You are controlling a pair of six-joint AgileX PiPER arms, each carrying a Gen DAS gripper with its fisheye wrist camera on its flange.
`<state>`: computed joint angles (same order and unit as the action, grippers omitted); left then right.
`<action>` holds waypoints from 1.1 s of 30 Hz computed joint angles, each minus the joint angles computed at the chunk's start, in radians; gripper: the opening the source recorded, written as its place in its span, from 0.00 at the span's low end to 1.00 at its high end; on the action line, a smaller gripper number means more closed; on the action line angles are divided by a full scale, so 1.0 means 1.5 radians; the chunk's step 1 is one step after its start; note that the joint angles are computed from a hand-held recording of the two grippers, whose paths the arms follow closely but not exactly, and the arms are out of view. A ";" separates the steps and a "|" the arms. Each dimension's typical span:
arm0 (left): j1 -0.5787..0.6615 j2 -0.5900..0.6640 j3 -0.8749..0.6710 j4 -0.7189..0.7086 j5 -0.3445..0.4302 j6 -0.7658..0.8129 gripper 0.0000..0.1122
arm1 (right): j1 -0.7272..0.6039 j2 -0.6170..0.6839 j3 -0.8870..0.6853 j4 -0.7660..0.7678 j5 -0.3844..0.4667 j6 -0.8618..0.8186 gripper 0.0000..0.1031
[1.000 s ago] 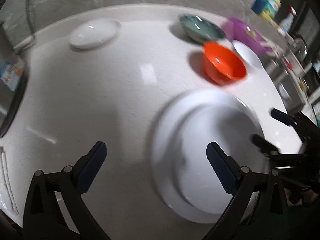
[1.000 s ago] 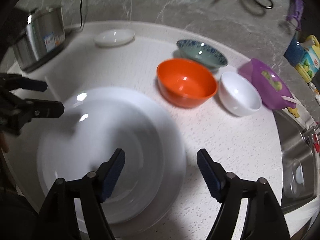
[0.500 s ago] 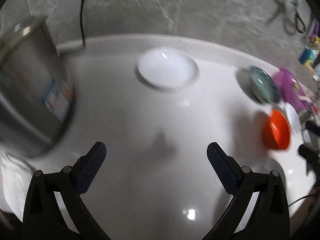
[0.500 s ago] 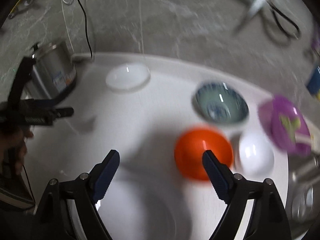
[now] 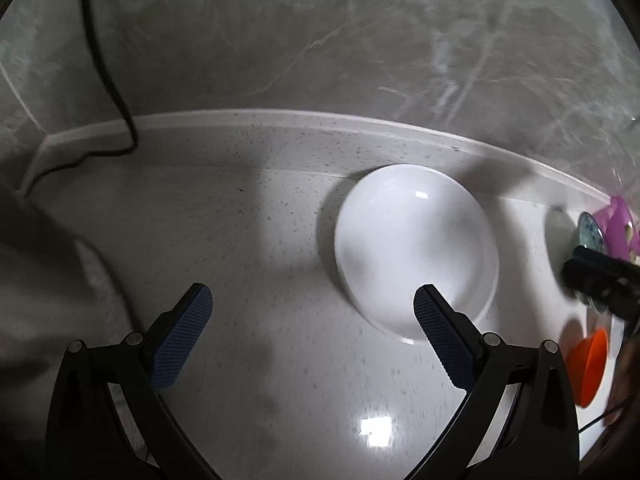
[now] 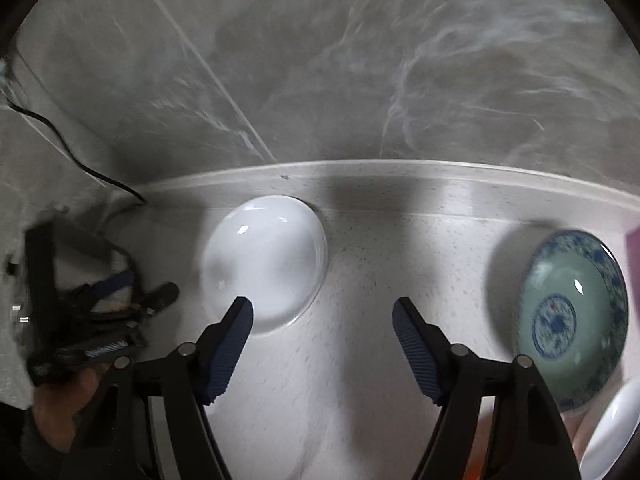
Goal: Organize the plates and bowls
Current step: 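Move both grippers to the small white saucer and close on its rim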
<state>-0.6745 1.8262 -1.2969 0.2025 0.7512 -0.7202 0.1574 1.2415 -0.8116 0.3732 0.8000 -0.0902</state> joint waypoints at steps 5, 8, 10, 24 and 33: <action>0.033 0.054 -0.036 -0.045 -0.019 0.083 0.90 | 0.028 0.094 -0.013 0.025 -0.050 0.019 0.73; 0.050 0.078 -0.050 -0.073 -0.028 0.124 0.89 | 0.034 0.137 -0.026 0.023 -0.070 0.031 0.70; 0.056 0.087 -0.053 -0.087 -0.036 0.141 0.89 | 0.037 0.158 -0.034 0.017 -0.079 0.037 0.68; 0.090 0.184 -0.141 -0.153 -0.032 0.247 0.53 | 0.070 0.252 -0.064 0.009 -0.104 0.061 0.52; 0.082 0.204 -0.130 -0.152 -0.055 0.247 0.29 | 0.128 0.287 -0.118 -0.091 -0.079 0.150 0.28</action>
<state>-0.5518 2.1319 -1.4922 -0.0261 0.6685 -0.3493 0.3500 1.6721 -0.9892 0.2374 0.6814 0.1355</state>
